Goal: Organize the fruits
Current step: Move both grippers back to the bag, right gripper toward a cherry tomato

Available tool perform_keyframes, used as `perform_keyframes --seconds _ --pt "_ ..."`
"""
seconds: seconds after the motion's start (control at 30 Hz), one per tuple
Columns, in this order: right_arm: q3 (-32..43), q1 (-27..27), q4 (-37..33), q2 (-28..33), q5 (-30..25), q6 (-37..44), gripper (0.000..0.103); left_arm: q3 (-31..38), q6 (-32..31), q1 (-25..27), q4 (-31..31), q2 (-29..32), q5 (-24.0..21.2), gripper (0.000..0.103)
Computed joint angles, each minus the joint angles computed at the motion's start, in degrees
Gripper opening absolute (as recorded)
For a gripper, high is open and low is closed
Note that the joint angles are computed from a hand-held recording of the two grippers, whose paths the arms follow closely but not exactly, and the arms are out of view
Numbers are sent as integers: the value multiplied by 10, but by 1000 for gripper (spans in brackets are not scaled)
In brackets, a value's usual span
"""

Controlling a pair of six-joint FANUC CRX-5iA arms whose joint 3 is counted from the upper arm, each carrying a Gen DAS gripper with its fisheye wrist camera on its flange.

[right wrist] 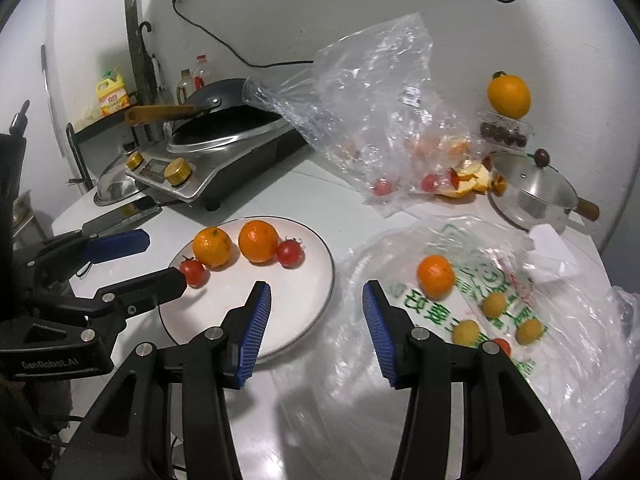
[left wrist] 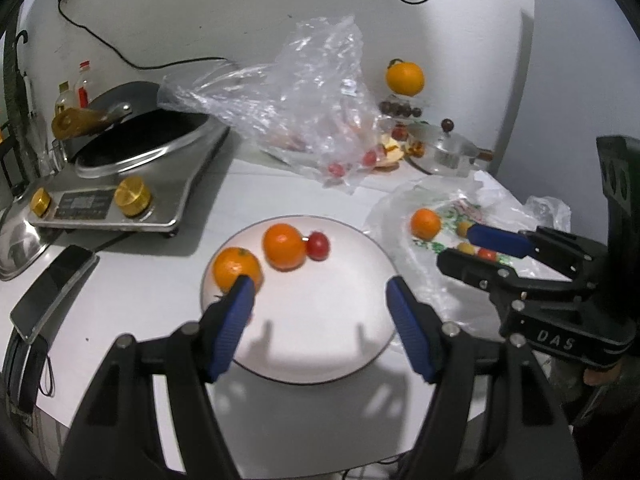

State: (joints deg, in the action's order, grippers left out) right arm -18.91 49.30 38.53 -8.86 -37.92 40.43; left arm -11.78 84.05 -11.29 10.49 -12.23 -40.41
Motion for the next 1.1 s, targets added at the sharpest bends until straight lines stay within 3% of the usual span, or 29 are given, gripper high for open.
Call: perform_keyframes --seconds 0.7,1.1 --pt "-82 -49 -18 -99 -1 20 51 84 105 -117 -99 74 -25 70" --pt "-89 -108 -80 -109 -1 80 51 141 127 -152 -117 132 -42 70"
